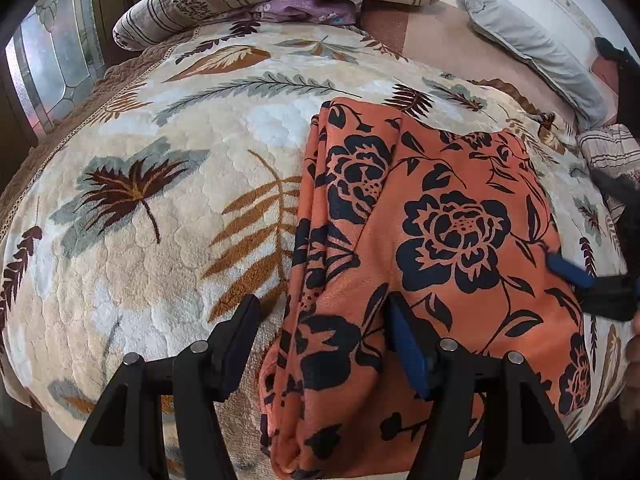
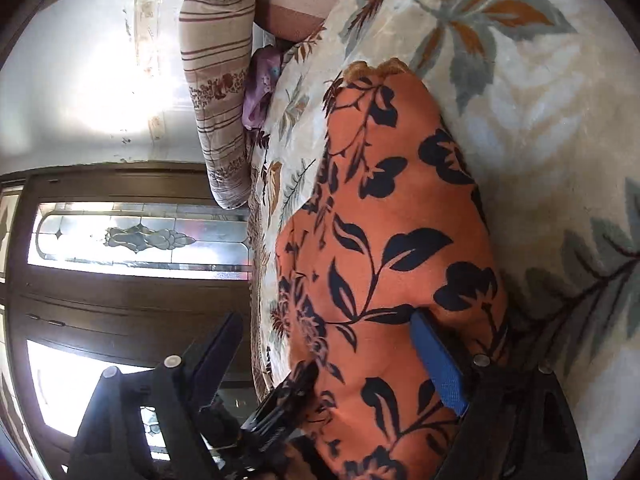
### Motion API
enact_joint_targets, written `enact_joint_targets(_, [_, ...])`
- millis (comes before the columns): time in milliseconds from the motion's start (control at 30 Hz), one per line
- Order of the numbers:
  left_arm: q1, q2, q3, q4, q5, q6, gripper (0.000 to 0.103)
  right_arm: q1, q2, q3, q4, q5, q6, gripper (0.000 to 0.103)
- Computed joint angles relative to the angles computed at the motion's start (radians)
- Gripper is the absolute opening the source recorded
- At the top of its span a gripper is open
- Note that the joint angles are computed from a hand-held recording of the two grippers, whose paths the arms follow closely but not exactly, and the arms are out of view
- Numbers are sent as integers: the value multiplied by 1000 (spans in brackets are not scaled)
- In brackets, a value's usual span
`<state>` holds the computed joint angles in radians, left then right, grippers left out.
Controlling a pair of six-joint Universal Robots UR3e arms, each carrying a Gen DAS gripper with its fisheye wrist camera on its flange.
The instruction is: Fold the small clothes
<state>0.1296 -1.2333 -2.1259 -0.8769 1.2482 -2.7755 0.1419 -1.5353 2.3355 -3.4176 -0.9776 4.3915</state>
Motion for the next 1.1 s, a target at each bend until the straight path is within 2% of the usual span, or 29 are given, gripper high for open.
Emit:
enact_joint_targets(67, [5,-4,0,0,-8,-1,69,-13,-72,-69,138,-11,-79,89])
enact_joint_targets(100, [12,-1,-5,-1,-15,2,69,-26,-78,-89,156,-2,-96,89])
enact_joint_targets(167, [13,0,-8,4,-18,4,70,-58,-31,-143,164,38,-123,89])
enact_joint_targets(233, [24,-1,-5,-10,-30,13,70,-76,56,-193,246,52,-196,89])
enact_joint_targets(267, [25,-2,-1,-17,-32,15,70,-74,100,-188,220,65,-181,89])
enact_joint_targets(333, [35,8,9,-41,-38,25,70,-81,142,-133,64,71,-106,89])
enact_joint_targets(433, [30,52,47,-95,-39,28,69,-47,13,-139,201,22,-152,89])
enact_joint_targets(500, [56,99,63,-125,-111,59,69,-16,-40,-135,209,31,-166,89])
enact_joint_targets(533, [62,104,83,-134,-145,59,69,23,-81,-128,226,1,-158,89])
enact_joint_targets(567, [52,88,105,-133,-150,47,69,40,-116,-113,242,-4,-158,89])
enact_joint_targets(633, [4,6,149,-79,-118,2,69,114,-152,-44,155,-43,-88,89])
enact_joint_targets(733, [-131,-219,235,6,103,-68,69,204,-69,13,18,-48,-37,89])
enact_joint_targets(800, [-105,-243,227,9,71,-78,72,278,-51,15,3,-151,-24,89])
enact_joint_targets(867, [-97,-200,219,-8,79,-77,72,307,-107,-29,120,-188,-53,89])
enact_joint_targets(967, [-84,-93,181,-25,69,-56,72,350,-208,11,124,-284,-36,89])
enact_joint_targets(1033, [-69,-31,157,-36,27,-27,72,429,-296,58,177,-452,17,89])
enact_joint_targets(1067, [-65,-1,132,-32,16,-12,72,432,-361,108,211,-484,48,89])
enact_joint_targets(1100, [-69,13,108,-20,16,2,72,409,-416,166,225,-472,83,90])
